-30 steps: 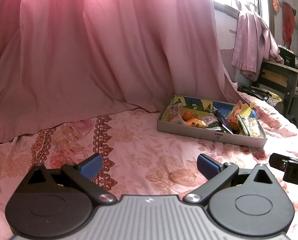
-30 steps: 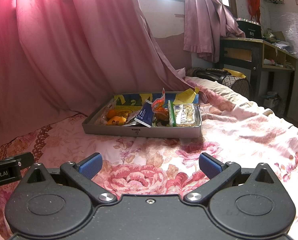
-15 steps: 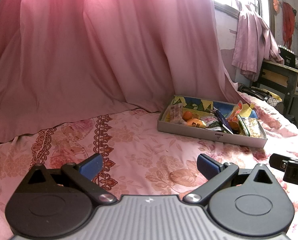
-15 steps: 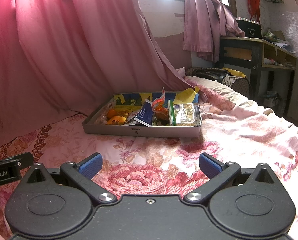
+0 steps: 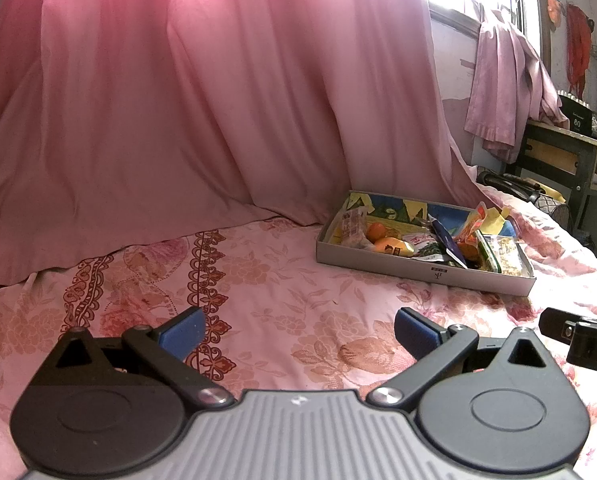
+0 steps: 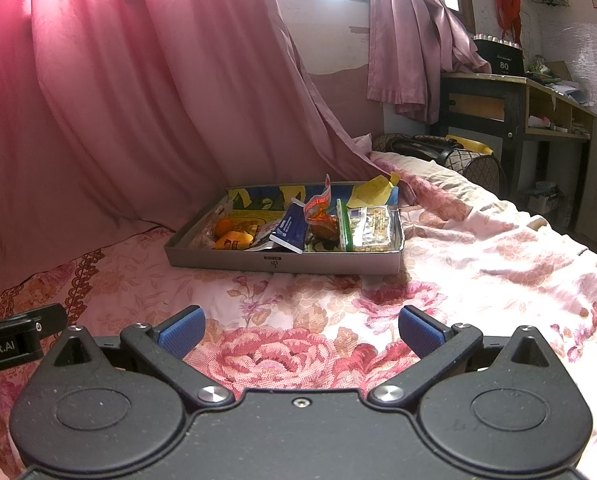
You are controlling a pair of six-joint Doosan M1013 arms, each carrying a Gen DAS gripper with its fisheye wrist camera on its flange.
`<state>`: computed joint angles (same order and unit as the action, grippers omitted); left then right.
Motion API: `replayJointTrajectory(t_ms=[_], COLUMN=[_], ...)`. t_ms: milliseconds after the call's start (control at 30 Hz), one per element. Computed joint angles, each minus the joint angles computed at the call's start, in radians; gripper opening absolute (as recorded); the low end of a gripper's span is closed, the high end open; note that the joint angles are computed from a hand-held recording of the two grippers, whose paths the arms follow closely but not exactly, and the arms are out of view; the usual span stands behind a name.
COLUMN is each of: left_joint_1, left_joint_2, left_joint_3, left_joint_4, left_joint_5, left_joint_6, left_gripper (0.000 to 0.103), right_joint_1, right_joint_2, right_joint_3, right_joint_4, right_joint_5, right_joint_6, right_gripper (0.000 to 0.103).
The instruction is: Organize snacks
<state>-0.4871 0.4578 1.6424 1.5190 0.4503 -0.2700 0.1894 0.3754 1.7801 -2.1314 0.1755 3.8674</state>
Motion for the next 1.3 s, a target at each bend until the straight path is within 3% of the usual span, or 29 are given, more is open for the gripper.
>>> replayJointTrajectory(t_ms=[1300], left_joint_1=[0.0], left_joint_2=[0.0], left_joint_3=[-0.002], left_joint_4=[-0.032], left_joint_5=[0.013], left_joint_6=[0.024], left_gripper=[0.103], right_joint_1=[0.0], right_joint_2=[0.0], right_joint_3=[-0.002], right_joint_4=[0.019], right_joint_5=[-0.002], right_joint_6=[-0.018], right_gripper=[0.102])
